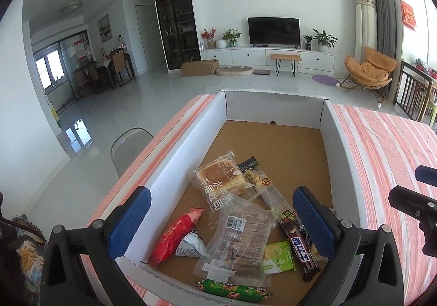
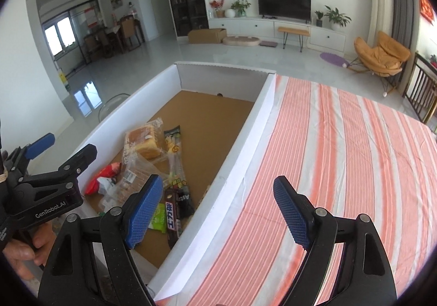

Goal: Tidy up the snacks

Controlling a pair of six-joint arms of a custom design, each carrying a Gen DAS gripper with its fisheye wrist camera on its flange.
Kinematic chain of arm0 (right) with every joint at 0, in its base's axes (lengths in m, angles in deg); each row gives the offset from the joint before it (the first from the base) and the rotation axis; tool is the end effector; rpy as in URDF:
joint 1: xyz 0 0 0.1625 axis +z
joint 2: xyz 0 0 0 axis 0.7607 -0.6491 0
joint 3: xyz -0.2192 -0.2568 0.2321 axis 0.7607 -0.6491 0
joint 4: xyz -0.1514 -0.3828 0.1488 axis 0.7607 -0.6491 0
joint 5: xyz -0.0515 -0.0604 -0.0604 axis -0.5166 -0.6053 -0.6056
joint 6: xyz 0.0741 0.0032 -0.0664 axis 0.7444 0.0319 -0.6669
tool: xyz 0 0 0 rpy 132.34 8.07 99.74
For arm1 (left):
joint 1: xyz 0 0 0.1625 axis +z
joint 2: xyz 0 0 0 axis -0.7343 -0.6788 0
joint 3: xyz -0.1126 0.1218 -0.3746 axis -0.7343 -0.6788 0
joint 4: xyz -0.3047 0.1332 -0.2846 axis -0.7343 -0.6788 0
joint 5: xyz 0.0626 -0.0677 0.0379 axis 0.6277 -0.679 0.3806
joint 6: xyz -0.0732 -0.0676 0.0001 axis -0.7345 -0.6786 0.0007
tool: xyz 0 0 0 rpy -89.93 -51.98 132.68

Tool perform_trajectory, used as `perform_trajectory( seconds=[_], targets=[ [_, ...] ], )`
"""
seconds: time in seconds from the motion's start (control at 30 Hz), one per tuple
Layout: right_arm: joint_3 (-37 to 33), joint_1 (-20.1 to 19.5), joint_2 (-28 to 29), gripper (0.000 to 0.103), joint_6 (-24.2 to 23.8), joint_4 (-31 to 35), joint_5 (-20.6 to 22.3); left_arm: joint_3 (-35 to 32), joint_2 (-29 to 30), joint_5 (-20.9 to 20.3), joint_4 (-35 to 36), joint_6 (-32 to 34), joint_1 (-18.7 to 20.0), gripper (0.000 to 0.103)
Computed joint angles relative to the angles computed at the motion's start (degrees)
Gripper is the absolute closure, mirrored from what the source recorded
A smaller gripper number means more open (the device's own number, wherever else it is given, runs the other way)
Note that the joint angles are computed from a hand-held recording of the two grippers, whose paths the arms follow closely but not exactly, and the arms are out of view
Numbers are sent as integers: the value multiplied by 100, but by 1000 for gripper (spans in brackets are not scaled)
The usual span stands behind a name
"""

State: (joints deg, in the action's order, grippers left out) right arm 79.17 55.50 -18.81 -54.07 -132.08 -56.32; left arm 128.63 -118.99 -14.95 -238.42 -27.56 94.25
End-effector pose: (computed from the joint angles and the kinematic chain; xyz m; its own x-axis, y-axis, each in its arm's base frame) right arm 0.2724 -0.6524 0.2072 -0.7199 -0.4093 0.5606 -0.6488 0.6837 -0.3340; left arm -0.2418 -0.5959 0.1788 -0.5979 -0.2700 -0.7547 0.4982 0.6125 -0.6138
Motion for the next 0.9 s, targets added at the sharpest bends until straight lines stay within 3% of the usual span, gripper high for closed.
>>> perform_trajectory(
  seconds=[0.17, 0.27, 0.67, 0.83, 0.9],
  targets=[
    [-11, 107, 50, 17, 15, 186, -63, 50, -237, -20, 867, -663, 22, 0],
    [-45, 152, 83, 17, 144, 458, -46, 87, -440, 57, 1770, -1442, 56, 0],
    [-136, 327, 333, 17, 192, 617, -370, 283, -718, -282, 1745, -1300, 127, 0],
    [-168, 312, 377, 17, 287, 680, -375, 371, -912, -911, 1667, -1449, 218, 0],
    [-168, 312, 376, 17, 309, 703, -344, 378, -888, -820, 1702, -1419, 190, 0]
  ],
)
